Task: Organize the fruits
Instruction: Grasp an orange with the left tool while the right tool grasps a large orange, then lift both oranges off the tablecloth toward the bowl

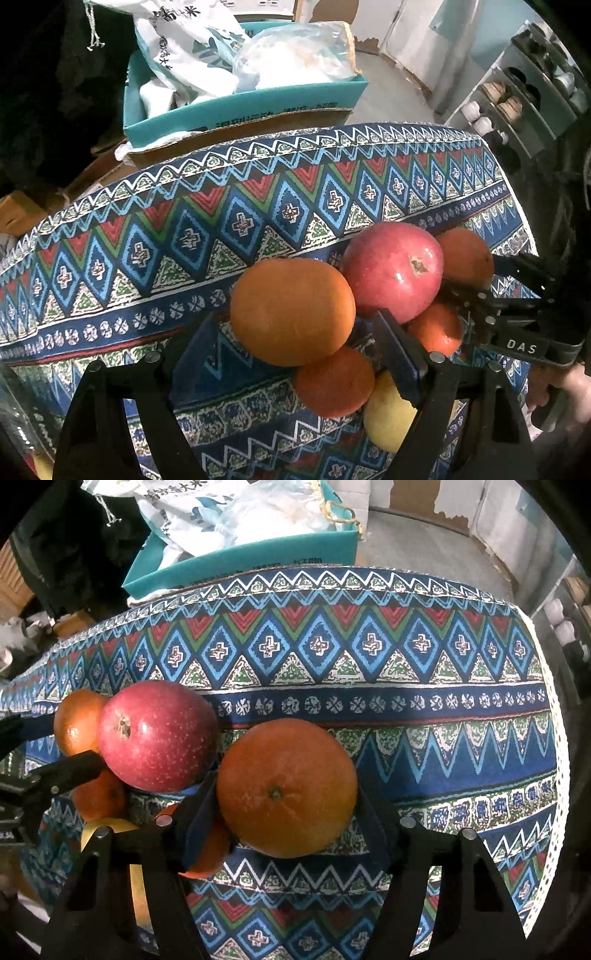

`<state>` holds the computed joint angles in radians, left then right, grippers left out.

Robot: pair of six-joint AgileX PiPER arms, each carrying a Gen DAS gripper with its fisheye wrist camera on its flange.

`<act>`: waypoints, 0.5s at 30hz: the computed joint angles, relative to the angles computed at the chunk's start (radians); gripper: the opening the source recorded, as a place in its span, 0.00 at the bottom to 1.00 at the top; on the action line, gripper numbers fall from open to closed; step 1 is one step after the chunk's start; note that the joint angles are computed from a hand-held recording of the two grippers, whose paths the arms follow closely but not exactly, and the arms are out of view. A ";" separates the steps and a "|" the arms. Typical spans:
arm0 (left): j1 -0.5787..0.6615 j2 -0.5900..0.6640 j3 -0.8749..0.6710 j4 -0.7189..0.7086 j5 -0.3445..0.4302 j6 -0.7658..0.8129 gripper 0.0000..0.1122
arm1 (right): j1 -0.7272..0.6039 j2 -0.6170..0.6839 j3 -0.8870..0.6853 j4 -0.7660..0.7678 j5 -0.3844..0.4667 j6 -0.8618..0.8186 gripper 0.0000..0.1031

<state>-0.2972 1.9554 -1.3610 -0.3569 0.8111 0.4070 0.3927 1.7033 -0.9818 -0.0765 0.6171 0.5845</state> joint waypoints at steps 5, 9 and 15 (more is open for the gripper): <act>0.011 0.007 -0.002 -0.035 -0.003 0.044 0.62 | -0.012 -0.026 0.028 0.009 -0.010 0.005 0.67; 0.010 0.003 0.009 -0.030 -0.018 0.060 0.60 | -0.013 -0.049 0.045 -0.015 -0.013 0.031 0.67; 0.015 -0.024 0.031 -0.016 -0.029 0.047 0.60 | 0.013 -0.082 0.045 -0.072 0.007 0.080 0.67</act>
